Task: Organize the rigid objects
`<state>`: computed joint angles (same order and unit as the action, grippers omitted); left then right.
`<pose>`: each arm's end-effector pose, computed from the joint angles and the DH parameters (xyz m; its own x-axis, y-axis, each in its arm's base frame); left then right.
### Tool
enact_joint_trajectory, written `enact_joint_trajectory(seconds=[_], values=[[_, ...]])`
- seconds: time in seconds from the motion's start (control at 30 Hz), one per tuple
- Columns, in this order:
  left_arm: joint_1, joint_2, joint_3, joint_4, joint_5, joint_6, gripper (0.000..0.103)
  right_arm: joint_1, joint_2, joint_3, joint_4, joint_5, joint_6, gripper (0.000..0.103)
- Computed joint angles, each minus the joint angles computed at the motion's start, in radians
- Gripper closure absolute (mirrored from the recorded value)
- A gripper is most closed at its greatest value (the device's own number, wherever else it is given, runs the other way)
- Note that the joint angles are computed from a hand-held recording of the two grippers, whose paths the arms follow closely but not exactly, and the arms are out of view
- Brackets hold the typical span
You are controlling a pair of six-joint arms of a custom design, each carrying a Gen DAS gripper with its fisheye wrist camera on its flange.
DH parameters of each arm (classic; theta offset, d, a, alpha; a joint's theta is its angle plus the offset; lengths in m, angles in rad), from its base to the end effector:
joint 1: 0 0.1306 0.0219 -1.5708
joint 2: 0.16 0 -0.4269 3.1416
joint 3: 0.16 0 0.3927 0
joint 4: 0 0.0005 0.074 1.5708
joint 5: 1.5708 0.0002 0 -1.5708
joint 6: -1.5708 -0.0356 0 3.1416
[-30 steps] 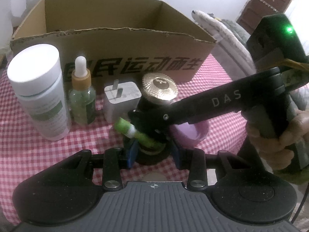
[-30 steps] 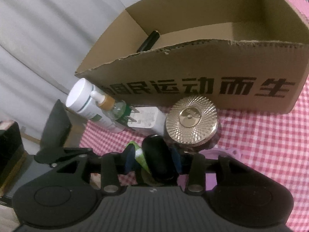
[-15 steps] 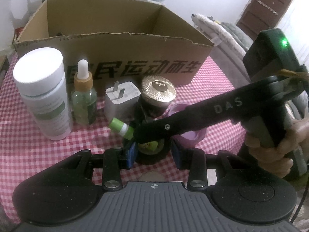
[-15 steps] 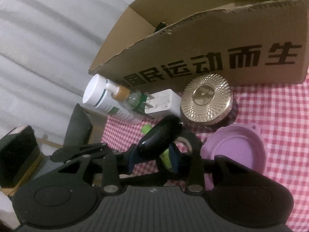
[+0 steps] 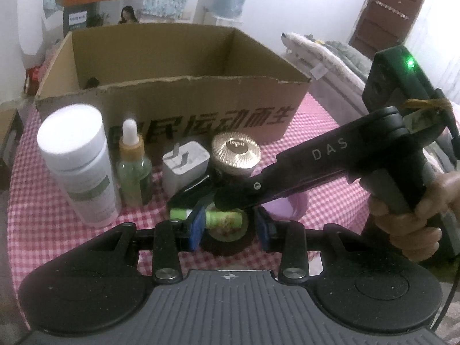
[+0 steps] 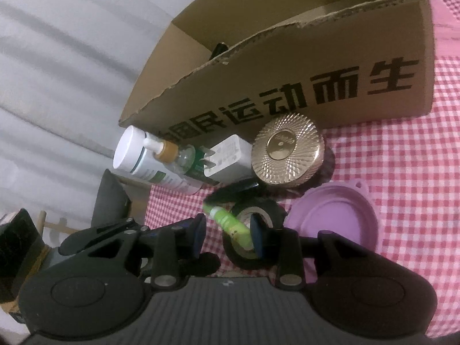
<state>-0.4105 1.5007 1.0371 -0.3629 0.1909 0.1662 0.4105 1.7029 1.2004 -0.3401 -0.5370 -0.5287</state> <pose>0.4419 -0.2003 0.2999 -0.7495 0.1491 -0.6450 0.3911 0.8858 -0.2497 0.5050 0.2391 0.2721 -0.9214 0.0717 -0.3821 -0.2204 0.7132 0.6654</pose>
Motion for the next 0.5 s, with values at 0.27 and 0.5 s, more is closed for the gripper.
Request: enact_joint_trajectory(seconds=[0.27,0.5], values=[[-0.002,0.014,0.013,0.011,-0.041,0.004,0.067,-0.009,-0.017,-0.03,0.065,0.024,-0.093,0.065],[-0.005,0.003,0.001,-0.009,-0.015,-0.006,0.067,-0.024,-0.055,-0.099,0.129,0.035,-0.14,0.063]])
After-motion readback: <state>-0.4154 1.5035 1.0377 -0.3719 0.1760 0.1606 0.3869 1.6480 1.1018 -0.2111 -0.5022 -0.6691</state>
